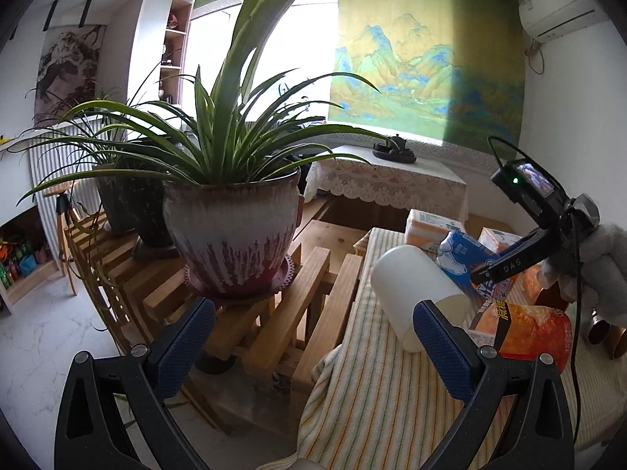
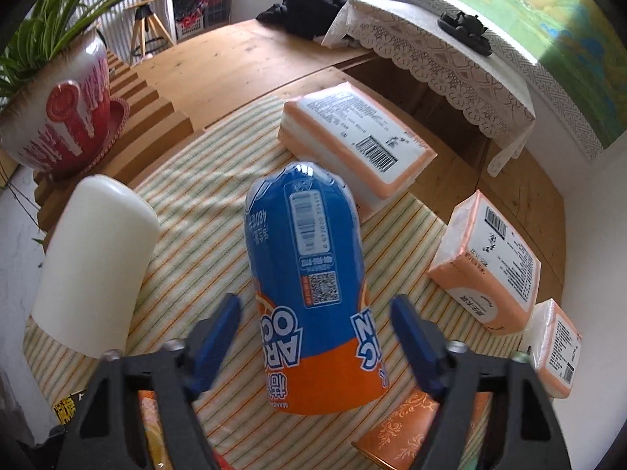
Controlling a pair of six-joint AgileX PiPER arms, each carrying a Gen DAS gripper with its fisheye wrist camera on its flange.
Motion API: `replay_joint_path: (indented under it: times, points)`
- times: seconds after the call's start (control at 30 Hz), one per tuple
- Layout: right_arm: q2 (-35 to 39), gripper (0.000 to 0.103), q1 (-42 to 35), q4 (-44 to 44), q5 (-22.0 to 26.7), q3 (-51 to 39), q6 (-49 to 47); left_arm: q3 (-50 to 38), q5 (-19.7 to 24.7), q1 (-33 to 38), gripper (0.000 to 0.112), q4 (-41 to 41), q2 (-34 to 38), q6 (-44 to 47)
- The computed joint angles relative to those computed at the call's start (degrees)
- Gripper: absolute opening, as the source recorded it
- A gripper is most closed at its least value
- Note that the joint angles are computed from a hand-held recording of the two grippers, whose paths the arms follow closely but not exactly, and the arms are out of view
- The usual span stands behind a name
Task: Flip cup upside down
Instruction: 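Lift the blue bottle off the table with the right tool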
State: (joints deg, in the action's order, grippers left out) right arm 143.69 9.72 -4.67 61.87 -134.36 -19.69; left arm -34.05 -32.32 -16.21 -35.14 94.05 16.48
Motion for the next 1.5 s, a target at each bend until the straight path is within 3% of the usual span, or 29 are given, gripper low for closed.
replay_joint_path:
  times: [0.37, 0.7, 0.9, 1.1, 1.23, 1.4, 1.5]
  points:
    - [-11.1, 0.053, 0.3, -0.6, -9.2, 15.1, -1.9, 0.6, 0.7, -2.0, 0.102, -4.4, -3.1, 4.5]
    - [-35.1, 0.052, -4.7, 5.2, -23.2, 46.2, -7.6, 2.2, -1.5, -11.5, 0.102, -16.6, -9.9, 15.7]
    - [-51.1, 0.052, -13.7, 21.7, -27.8, 66.3, -24.8, 2.5, -4.5, -20.6, 0.102, -27.4, -13.0, 23.8]
    - [-60.1, 0.052, -22.7, 39.8, -28.4, 82.7, -48.9, -3.3, 1.6, -27.7, 0.102, -41.3, -11.5, 38.0]
    - [-60.0, 0.052, -25.3, 48.4, -31.6, 89.6, -63.1, -7.4, 0.2, -33.0, 0.102, -49.0, -8.4, 44.4]
    - [-56.2, 0.052, -27.6, 57.1, -31.5, 91.0, -75.3, -11.5, 8.7, -31.7, 0.102, -58.8, -6.0, 52.5]
    - [-54.2, 0.052, -28.4, 60.4, -31.9, 91.6, -81.3, -12.7, 6.4, -33.0, 0.102, -60.2, -4.8, 52.3]
